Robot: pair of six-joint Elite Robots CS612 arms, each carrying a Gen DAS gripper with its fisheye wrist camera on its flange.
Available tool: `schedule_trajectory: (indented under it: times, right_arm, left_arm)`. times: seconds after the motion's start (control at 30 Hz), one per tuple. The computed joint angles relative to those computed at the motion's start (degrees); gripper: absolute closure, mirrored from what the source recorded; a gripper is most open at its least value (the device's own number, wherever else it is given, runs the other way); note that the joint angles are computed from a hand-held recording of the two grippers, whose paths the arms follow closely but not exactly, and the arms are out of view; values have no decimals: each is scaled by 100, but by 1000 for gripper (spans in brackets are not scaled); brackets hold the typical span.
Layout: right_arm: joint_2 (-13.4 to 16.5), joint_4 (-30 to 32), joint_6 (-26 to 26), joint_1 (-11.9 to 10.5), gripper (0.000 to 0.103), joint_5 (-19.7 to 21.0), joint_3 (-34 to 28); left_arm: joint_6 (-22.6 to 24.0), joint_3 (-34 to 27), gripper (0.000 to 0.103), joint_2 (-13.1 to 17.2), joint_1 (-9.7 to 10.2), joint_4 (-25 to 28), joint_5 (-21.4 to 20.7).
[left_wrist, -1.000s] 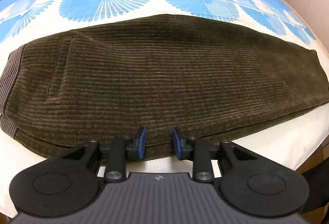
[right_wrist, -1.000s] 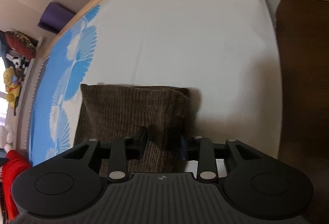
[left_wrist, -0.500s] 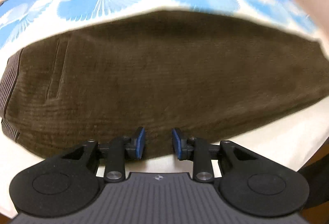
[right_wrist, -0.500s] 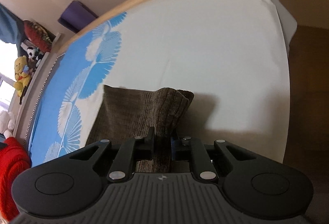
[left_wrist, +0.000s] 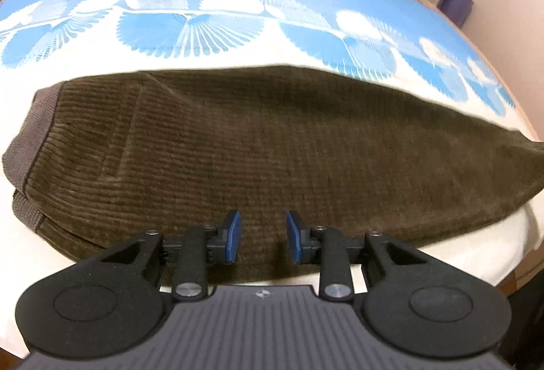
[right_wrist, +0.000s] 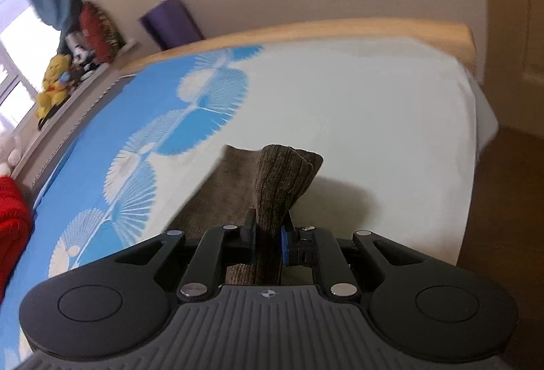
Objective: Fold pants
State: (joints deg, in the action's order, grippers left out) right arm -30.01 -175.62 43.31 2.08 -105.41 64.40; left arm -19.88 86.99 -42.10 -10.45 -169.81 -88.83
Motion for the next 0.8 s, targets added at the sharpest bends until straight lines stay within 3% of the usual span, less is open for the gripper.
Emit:
schedule_trajectory:
  times: [0.1,0.17,0.3,0.43,0.5,0.57,0.6,0.7,0.8]
  right_arm:
    - [28,-380,-1218,285,91,-157,-306]
    - [94,-843,-2251,536,91,-32,-531]
    - [274,-1809,-4229,1075,90,720,-729]
    - [558,-1859,-5652,1548,89,1272,-781]
    - [639,-883,-6196,1720,81,1490,-805]
    - [648,222,-6730,1827,80,1667,-739]
    - [615,487,-6847,1849,80,1744,-665]
    - [397,276,-7027,1853,72,2010,-179]
    - [168,185,-6968,1707,69,2603,111]
  left_arm:
    - [-314,-4,70,-17,61,-121,47]
    - [-594,-1,70,-25,111,-200,55]
    - [-933,6,70,-46,185,-181,72]
    - [-957,42,70,-78,213,-141,12]
    - [-943,63,70,-95,223,-134,-50]
    - [-947,69,69,-90,231,-131,-109]
    - [-945,64,69,-83,232,-132,-117]
    - [-960,70,68,-80,246,-209,-197]
    - [-998,-8,67,-37,258,-233,-236]
